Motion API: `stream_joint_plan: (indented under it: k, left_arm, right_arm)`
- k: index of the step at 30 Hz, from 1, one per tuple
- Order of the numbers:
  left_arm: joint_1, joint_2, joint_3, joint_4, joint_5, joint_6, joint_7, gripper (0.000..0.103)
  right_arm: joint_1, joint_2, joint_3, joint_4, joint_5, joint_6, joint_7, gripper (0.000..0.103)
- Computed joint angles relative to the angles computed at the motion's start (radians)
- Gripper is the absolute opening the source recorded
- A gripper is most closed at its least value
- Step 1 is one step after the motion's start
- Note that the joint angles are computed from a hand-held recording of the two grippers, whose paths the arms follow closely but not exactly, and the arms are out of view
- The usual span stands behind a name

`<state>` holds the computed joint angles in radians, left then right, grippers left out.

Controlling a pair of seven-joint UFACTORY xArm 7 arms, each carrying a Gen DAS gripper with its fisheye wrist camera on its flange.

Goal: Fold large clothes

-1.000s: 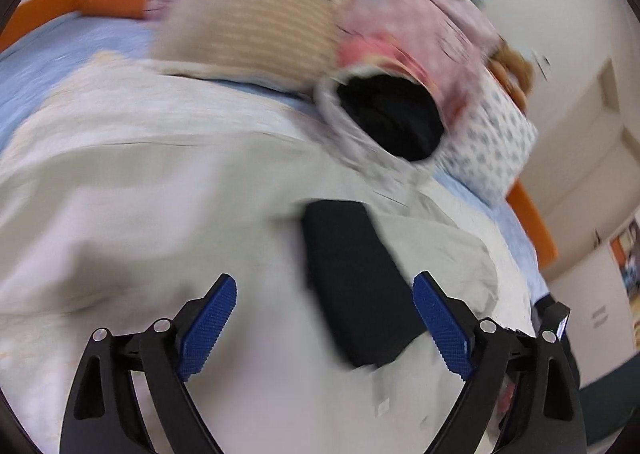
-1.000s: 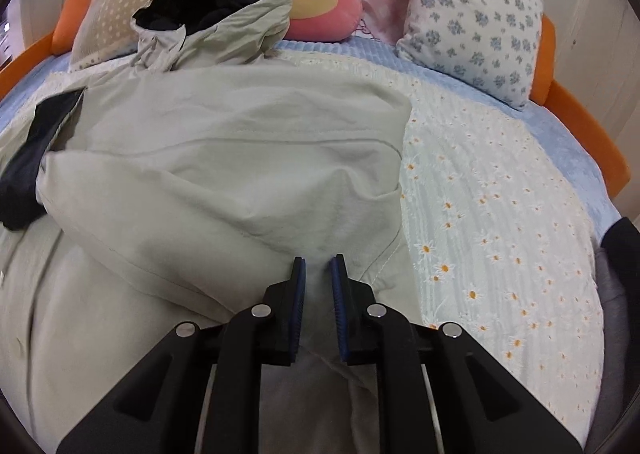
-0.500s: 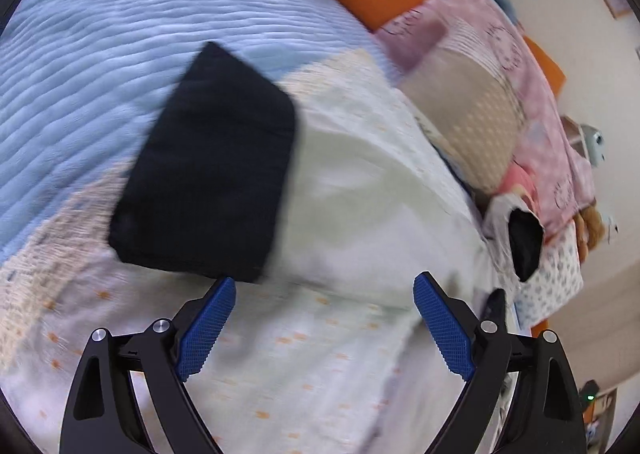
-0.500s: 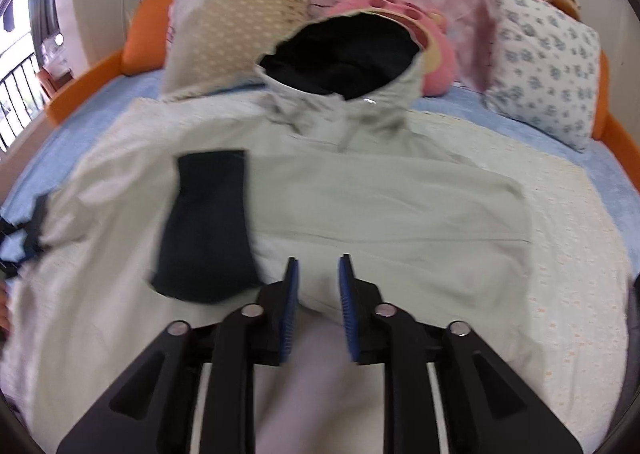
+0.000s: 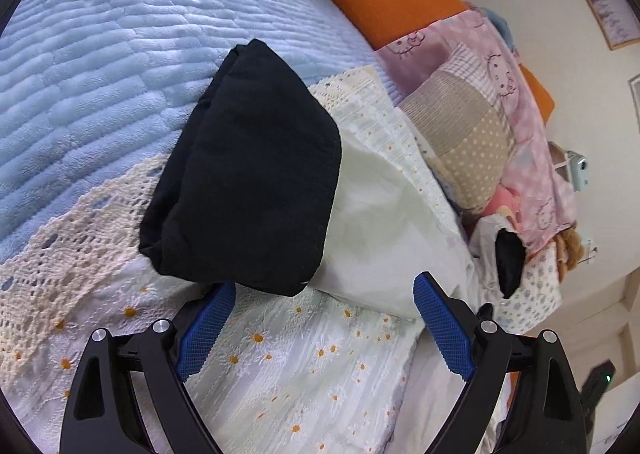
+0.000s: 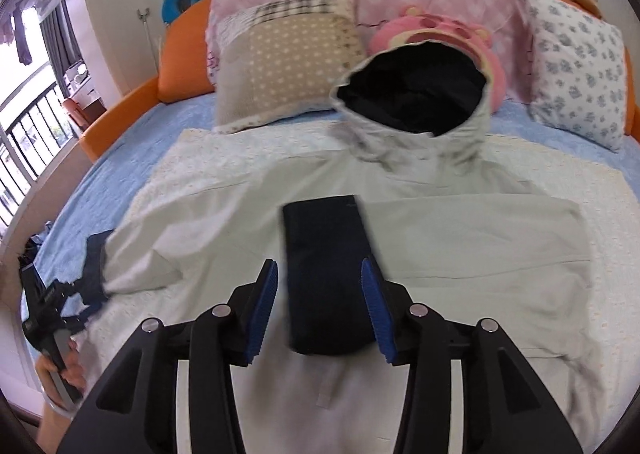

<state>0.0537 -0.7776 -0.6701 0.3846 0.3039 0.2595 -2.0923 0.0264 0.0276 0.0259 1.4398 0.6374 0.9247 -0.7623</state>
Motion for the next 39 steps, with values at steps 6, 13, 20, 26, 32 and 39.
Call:
stream_joint_plan:
  k: [6,13,20,26,32,39]
  left_arm:
    - [-0.021,-0.119,0.010,-0.147,-0.062,-0.148,-0.069,0.092]
    - [0.035,-0.073,0.018,-0.111,-0.078,-0.097,-0.003,0.092]
    - [0.031,-0.074,0.051,-0.038,-0.059,0.082,0.039,0.052]
    - [0.026,-0.008,0.111,-0.004,-0.016,0.094,0.077,0.025]
    - [0.004,0.059,0.168,0.124,0.032,0.227,0.178,0.023]
    - [0.024,0.230,0.201,0.431,0.135,0.385,0.310,0.023]
  right_arm:
    - [0.077,-0.019,0.052,-0.065,-0.037,-0.051,0.024,0.045]
    - [0.148,0.006,0.084,-0.079,-0.040,-0.103,0.108,0.044]
    - [0.165,0.087,0.102,-0.055,-0.078,-0.186,0.155,0.043]
    - [0.139,0.102,0.113,-0.094,0.018,-0.193,0.113,0.003]
    - [0.155,0.097,0.116,-0.208,-0.041,-0.257,0.043,0.001]
    - [0.211,0.039,0.120,-0.347,-0.294,-0.451,0.088,0.000]
